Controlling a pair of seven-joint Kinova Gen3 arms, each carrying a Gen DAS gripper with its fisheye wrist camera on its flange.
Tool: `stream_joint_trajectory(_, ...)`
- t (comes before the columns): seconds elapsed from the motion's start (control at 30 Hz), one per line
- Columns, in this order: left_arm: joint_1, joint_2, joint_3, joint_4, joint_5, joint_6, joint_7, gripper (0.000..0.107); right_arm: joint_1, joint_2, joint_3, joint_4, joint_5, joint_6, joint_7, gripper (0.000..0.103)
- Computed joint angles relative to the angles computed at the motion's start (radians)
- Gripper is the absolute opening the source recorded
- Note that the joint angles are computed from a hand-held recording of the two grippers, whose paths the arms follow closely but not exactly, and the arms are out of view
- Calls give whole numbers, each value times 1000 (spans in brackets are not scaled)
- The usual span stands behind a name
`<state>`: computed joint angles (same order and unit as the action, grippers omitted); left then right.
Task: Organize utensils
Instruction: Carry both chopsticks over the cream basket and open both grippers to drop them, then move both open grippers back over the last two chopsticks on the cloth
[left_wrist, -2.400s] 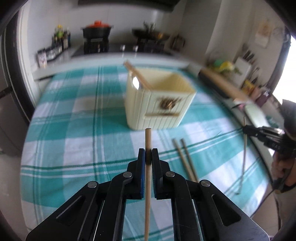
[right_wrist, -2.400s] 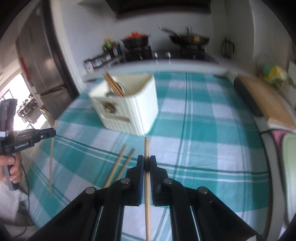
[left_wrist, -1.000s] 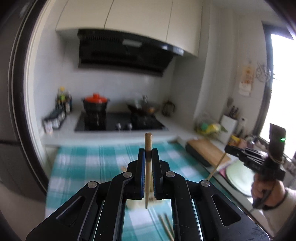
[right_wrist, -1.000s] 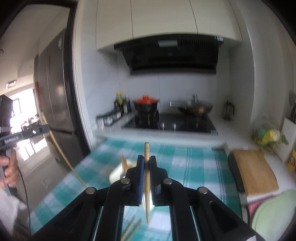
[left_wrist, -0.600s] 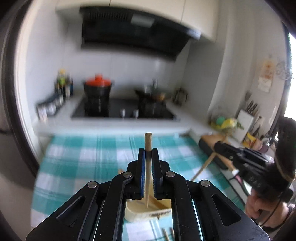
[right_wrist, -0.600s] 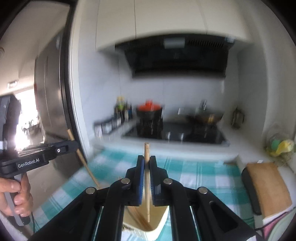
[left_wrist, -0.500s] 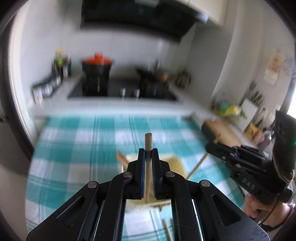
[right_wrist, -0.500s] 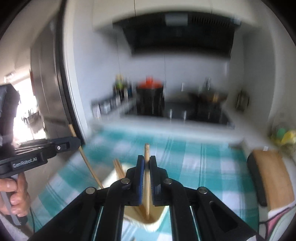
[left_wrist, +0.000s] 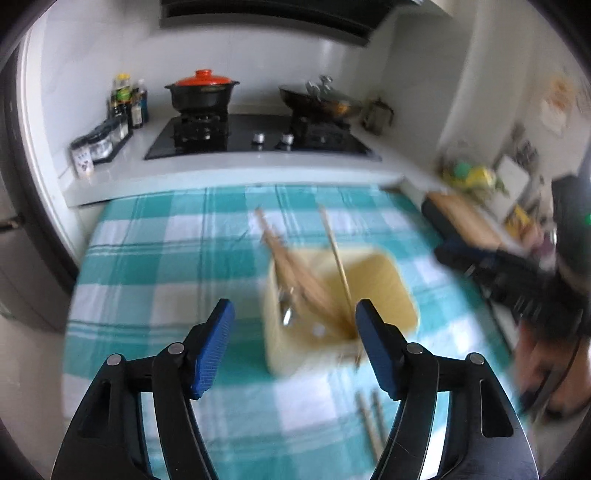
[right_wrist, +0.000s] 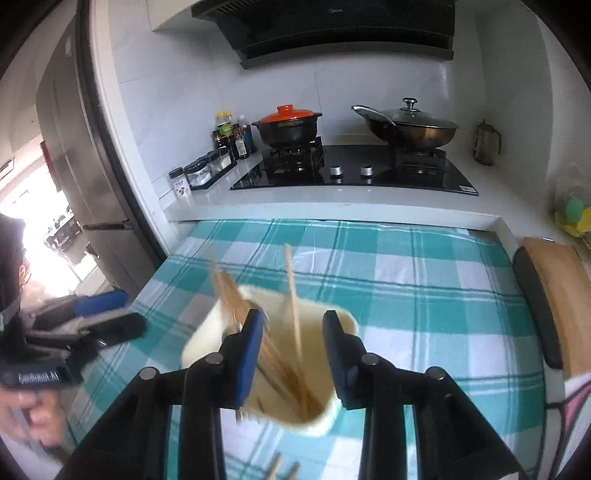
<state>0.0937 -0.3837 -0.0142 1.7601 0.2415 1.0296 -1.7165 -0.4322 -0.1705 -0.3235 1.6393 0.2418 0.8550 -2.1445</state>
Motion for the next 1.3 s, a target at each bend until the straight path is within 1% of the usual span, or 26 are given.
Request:
stream_joint_trajectory(0.07, 15, -54, -29, 32, -14, 60, -48, 80, -30, -82, 30, 78, -41, 33, 57, 40)
stream_joint_trajectory(0.1, 20, -97, -40, 67, -24, 87, -69, 84, -43, -121, 38, 121, -41, 35, 75, 43)
stream_joint_trajectory(0.13, 20, -143, -48, 113, -27, 98, -86, 87, -41, -160, 27, 168, -58, 54, 77, 44)
stream_joint_trajectory(0.17, 20, -185, -51, 159, -31, 93, -88, 88, -23, -199, -1, 214, -63, 64, 76, 44)
stream_joint_trajectory(0.23, 13, -271, -53, 252, -23, 111, -87, 88, 45, -268, -93, 307, -86, 114, 58, 44)
stream_joint_trajectory(0.3, -5, -341, -51, 344, 1, 97, -37, 88, 116, -321, -184, 399, -139, 138, -1, 44)
stream_joint_trajectory(0.33, -3, -367, -48, 391, 13, 94, 4, 88, 133, -349, -218, 446, -158, 137, -36, 44)
stream_joint_trajectory(0.37, -20, -396, -41, 437, 41, 76, 32, 88, 163, -379, -262, 492, -182, 132, -77, 44)
stream_joint_trajectory(0.43, -65, -448, 13, 526, 67, 22, 85, 88, 188, -461, -321, 581, -197, 95, -147, 44)
stream_joint_trajectory(0.47, -84, -470, 56, 559, 67, 3, 122, 88, 202, -490, -355, 607, -202, 90, -186, 44)
stream_joint_trajectory(0.5, -86, -479, 87, 574, 62, -6, 154, 88, 222, -517, -387, 625, -210, 100, -222, 44)
stream_joint_trajectory(0.53, -87, -487, 126, 590, 61, -16, 178, 88, 244, -542, -419, 633, -218, 111, -248, 44)
stream_joint_trajectory(0.6, -83, -495, 177, 600, 50, -37, 214, 88, 286, -591, -462, 639, -230, 126, -265, 44)
stream_joint_trajectory(0.67, -90, -494, 250, 602, 30, -64, 249, 88, 338, -623, -479, 632, -238, 132, -254, 44)
stream_joint_trajectory(0.7, -99, -491, 283, 601, 23, -72, 260, 88, 358, -633, -477, 631, -240, 132, -254, 44)
stream_joint_trajectory(0.77, -92, -496, 326, 612, -2, -82, 298, 88, 380, -618, -464, 639, -258, 131, -242, 44)
stream_joint_trajectory(0.83, -87, -492, 355, 617, -24, -83, 326, 89, 377, -621, -454, 642, -265, 132, -241, 44)
stream_joint_trajectory(0.9, -68, -487, 360, 616, -38, -89, 343, 92, 385, -621, -457, 640, -269, 136, -234, 44)
stream_joint_trajectory(1.0, -52, -477, 366, 616, -57, -88, 370, 94, 411, -624, -470, 641, -283, 126, -215, 44)
stream_joint_trajectory(1.07, -40, -465, 377, 615, -67, -90, 380, 97, 437, -639, -467, 642, -307, 124, -178, 44)
stream_joint_trajectory(1.1, -36, -454, 388, 613, -71, -93, 385, 99, 446, -646, -466, 643, -317, 124, -165, 44)
stream_joint_trajectory(1.17, -33, -436, 411, 607, -84, -93, 396, 101, 464, -656, -462, 644, -334, 123, -136, 44)
stream_joint_trajectory(1.3, -15, -411, 400, 598, -101, -96, 416, 100, 441, -641, -470, 641, -310, 128, -173, 44)
